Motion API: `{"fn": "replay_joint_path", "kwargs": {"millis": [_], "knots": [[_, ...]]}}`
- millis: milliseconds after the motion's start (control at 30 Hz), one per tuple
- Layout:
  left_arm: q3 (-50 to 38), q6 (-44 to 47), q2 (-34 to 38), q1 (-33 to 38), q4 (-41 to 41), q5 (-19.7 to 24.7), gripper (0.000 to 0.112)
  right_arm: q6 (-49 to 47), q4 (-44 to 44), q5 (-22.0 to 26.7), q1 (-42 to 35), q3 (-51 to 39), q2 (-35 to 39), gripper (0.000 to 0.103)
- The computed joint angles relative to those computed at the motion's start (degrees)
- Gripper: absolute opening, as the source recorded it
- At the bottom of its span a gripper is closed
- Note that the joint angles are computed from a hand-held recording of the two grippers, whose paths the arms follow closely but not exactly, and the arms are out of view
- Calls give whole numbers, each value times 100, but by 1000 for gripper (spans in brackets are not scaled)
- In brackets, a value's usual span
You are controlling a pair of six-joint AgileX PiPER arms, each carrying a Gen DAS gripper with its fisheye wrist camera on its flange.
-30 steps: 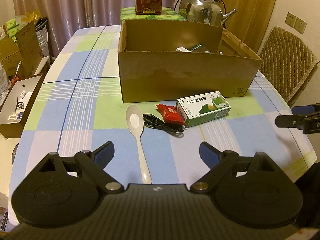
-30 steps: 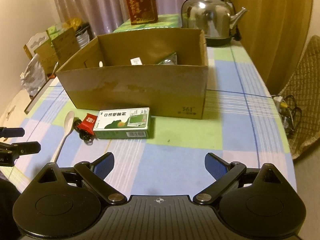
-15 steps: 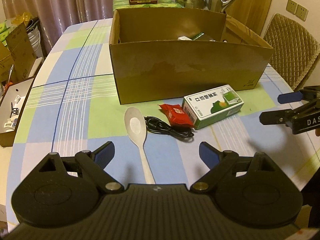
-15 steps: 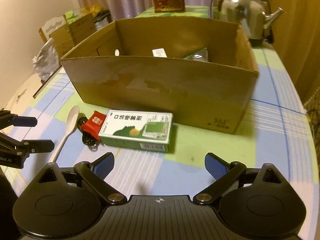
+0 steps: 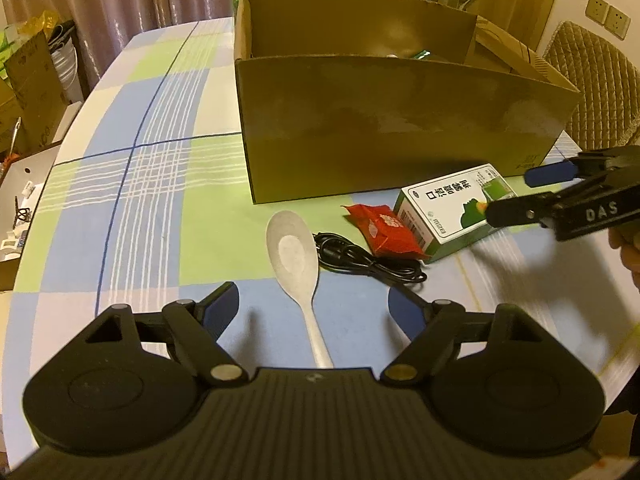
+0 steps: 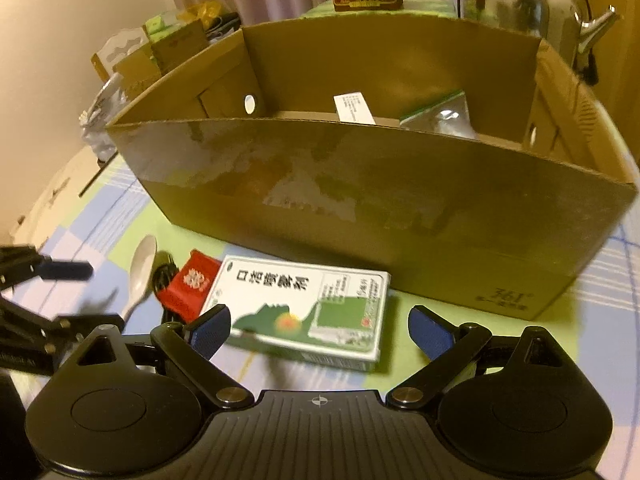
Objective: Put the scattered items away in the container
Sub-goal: 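Move the right tool to the white-green spray box while the left tool approaches the white spoon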
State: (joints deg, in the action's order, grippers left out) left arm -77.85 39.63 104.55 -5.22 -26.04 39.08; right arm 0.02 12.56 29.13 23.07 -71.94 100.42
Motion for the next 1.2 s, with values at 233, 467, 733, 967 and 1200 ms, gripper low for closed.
{"fn": "replay_joint_path", "kwargs": {"millis": [233,467,733,967,1200], "knots": [[-127,111,186,-2,-70,75,65,64,133,32,-28,-67,155,75],[-109,148,210,-11,-122,64,65,-571,518,587,110,120,-146,74],[-19,176,130,50,-143,80,65,-1134,-246,411,232,205,-396,74],[31,157,110,60,-236,55,65,-2389,370,858,56,-592,342,74],[41,126,153,54,-280,64,65,-1886,-104,1046,267,-966,679,62]]}}
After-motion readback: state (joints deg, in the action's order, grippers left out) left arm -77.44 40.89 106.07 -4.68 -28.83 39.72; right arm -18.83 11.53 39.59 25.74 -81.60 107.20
